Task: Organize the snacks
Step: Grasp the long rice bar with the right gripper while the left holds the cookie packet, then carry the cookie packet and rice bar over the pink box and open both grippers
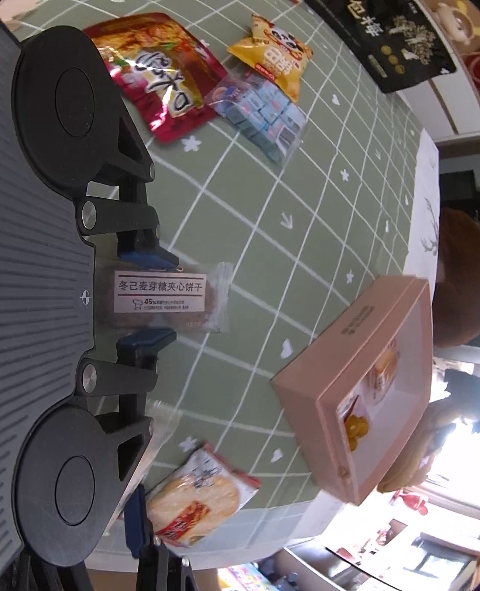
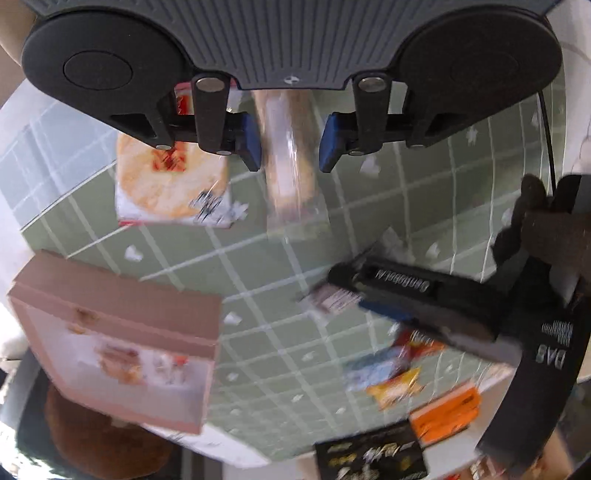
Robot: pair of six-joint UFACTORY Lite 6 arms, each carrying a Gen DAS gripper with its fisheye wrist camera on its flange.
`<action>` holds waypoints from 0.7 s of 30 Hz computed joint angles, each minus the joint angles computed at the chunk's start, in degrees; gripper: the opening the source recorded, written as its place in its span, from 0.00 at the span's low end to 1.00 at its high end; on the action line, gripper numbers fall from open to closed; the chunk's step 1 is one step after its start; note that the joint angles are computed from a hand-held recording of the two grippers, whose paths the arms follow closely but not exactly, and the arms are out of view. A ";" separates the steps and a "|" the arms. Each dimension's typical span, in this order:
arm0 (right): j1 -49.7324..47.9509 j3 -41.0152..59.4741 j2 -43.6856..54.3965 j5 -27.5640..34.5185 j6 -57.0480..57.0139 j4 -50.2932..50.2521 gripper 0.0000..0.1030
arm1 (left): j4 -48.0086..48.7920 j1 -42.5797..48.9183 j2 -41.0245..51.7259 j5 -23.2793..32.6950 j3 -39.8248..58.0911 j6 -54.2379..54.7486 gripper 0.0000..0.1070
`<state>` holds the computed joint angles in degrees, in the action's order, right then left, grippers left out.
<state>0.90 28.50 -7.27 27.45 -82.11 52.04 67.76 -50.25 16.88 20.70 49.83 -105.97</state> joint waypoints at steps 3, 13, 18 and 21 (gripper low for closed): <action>0.87 -2.56 -1.77 -1.90 0.10 -1.85 0.28 | -2.38 -2.90 -1.43 1.21 0.40 -0.47 0.36; -18.37 29.72 -1.25 28.81 10.15 -5.07 0.28 | 3.48 0.21 -8.78 6.20 19.73 3.56 0.37; -16.11 54.69 11.57 25.53 15.80 -4.73 0.28 | -10.29 7.67 3.02 -0.26 37.89 21.04 0.37; -13.41 67.27 23.22 23.30 22.46 -8.52 0.28 | -16.34 10.96 11.64 -6.51 42.53 23.60 0.37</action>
<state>-12.51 95.77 15.95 50.75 -59.66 43.51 51.42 -39.29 28.53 14.20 92.36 -82.36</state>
